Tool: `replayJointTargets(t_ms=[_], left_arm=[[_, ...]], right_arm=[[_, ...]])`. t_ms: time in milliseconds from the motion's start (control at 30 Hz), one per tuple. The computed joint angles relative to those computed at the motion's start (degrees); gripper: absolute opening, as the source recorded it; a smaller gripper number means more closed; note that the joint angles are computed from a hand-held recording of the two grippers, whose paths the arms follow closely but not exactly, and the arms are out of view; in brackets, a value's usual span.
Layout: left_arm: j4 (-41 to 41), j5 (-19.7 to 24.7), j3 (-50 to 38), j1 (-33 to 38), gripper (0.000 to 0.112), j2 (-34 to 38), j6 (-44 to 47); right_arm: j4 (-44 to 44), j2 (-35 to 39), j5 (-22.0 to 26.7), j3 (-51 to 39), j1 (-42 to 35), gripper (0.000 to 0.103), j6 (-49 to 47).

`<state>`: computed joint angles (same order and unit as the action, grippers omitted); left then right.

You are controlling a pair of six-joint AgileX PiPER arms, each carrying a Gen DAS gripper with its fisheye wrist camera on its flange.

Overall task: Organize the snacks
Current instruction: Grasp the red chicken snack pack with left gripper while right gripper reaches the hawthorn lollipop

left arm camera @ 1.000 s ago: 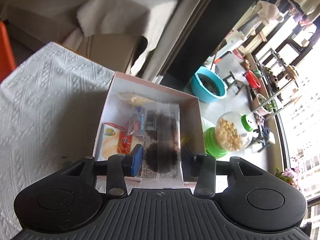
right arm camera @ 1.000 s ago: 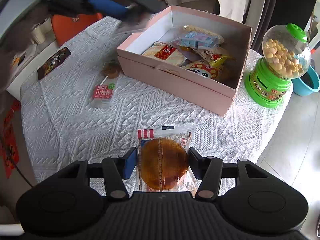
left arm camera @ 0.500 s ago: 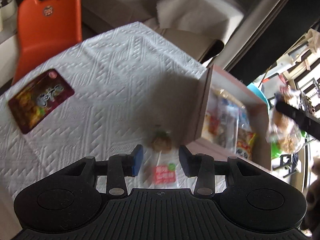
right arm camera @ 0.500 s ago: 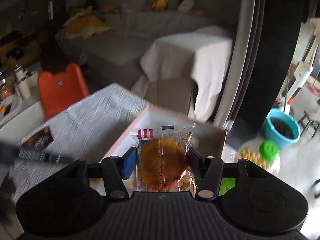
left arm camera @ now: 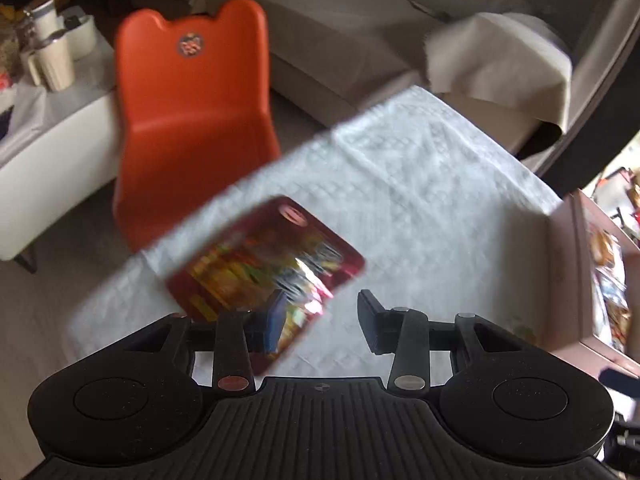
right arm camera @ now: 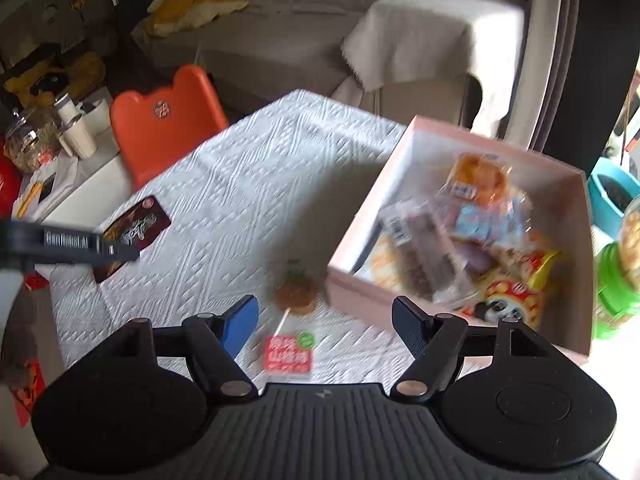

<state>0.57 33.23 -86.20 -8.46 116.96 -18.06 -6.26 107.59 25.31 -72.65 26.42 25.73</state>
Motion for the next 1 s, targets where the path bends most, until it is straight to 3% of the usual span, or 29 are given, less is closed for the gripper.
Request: replayJointTargets(t_ms=[133,267,400,467,533,600,733,1000], left_arm=[[-6.98,1.09,-8.83,6.99,0.044,7.11,11.34],[-14.52,6.18,-16.96,10.06,0.044,13.81,21.35],[-22.73,7.05,-16.01,10.65,0.044,14.41,30.08],[-25.52,7.12,-13.56,9.85,0.044,13.24,32.86],[-27.79,7.43,-10.69,8.71,0.045,11.62,35.51],[-29.61,7.33,-6.77,6.75,0.045,9.30,38.08],[-32.55,4.82,1.86,2.48,0.045,4.51,38.67],[-42.46,5.85,13.23,-4.69,0.045,-1.59,34.76]], right_arm=[[-0.90,6.48,3.94,-7.34,4.20,0.074,4.72],[-9.09,14.57,11.21,-18.89,7.28,0.074,15.41],[-10.89,21.33,19.42,-28.24,7.47,0.074,20.40],[-8.23,21.42,18.67,-27.58,6.40,0.070,19.81],[-6.03,21.63,18.93,-27.40,6.13,0.047,17.08],[-8.60,20.86,19.25,-26.12,7.40,0.043,16.95],[-5.40,15.71,15.29,-17.64,7.59,0.042,14.57],[-4.82,1.91,9.53,4.24,6.15,0.042,13.27]])
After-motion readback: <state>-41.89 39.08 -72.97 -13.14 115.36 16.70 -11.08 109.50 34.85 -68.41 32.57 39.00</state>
